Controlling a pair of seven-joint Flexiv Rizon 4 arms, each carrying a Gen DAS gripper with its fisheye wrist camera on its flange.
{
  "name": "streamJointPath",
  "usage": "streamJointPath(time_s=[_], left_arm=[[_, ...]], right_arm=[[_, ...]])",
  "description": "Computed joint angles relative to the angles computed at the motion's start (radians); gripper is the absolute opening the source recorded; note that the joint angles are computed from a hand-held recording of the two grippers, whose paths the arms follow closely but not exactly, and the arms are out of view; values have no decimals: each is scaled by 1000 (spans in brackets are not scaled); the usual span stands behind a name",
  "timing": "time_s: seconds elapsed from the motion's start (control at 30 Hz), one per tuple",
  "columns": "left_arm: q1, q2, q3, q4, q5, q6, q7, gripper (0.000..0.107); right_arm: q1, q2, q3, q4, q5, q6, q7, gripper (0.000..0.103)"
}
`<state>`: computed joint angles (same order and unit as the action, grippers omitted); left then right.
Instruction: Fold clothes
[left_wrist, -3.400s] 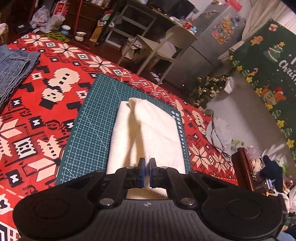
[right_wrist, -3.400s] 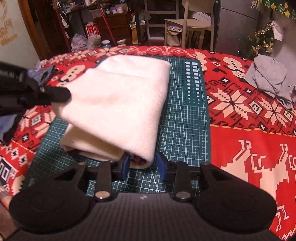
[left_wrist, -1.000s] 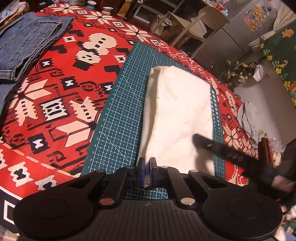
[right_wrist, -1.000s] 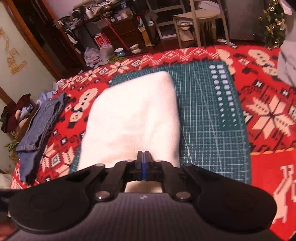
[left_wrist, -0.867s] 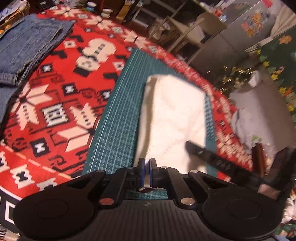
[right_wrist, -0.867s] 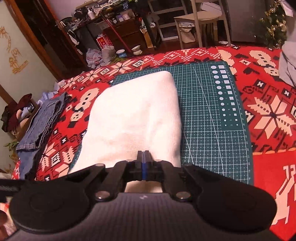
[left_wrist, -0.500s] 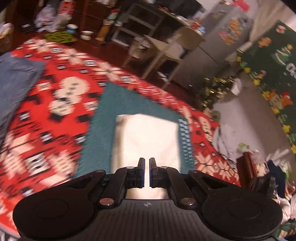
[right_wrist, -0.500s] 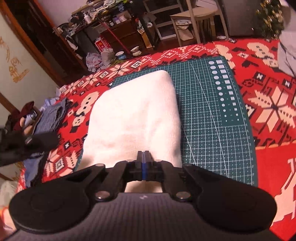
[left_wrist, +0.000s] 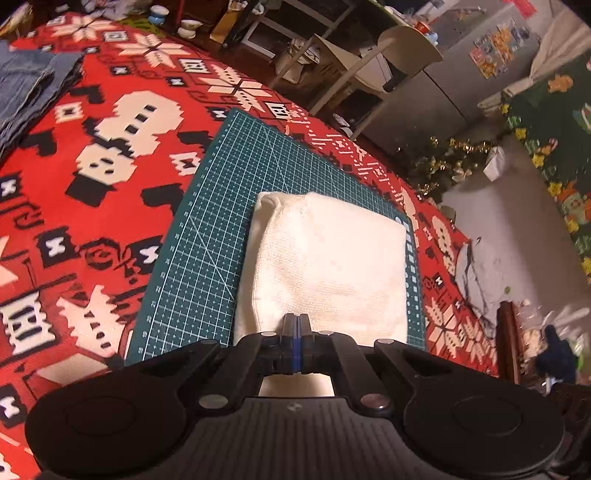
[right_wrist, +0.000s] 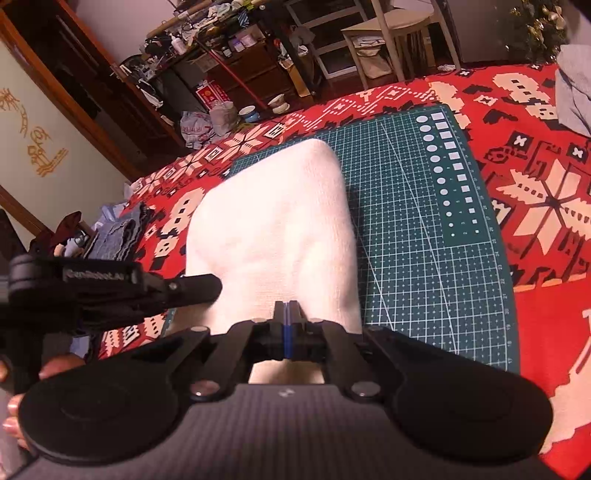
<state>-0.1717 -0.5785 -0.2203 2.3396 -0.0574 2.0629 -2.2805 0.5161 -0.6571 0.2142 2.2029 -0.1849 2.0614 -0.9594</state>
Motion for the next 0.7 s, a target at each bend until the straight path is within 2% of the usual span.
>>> streamJointPath(time_s=[0.13, 0.3, 0.43, 0.5, 0.53, 0.6, 0.7], left_arm=[[-114, 19, 83, -21, -83, -46, 61, 3], [-31, 4, 16, -6, -40, -14, 35, 3], [21, -8, -20, -8, 5, -1, 18, 3], [75, -15, -64, 0, 35, 24, -29, 1], [87, -15, -71, 2, 48, 52, -48, 1], [73, -11, -48, -12, 60, 94, -51, 2], [62, -22, -25, -58, 64, 109, -40, 2]], right_arm=[[73, 37, -65, -12, 68, 8, -33, 0], [93, 12, -95, -127, 51, -84, -66, 0], [186, -24, -188, -180, 78, -157, -93, 0], [164, -43, -156, -191, 104, -137, -127, 0], [123, -51, -126, -191, 67, -127, -91, 0], [54, -66, -65, -198, 28, -126, -56, 0], [77, -63, -84, -196, 45, -129, -69, 0]])
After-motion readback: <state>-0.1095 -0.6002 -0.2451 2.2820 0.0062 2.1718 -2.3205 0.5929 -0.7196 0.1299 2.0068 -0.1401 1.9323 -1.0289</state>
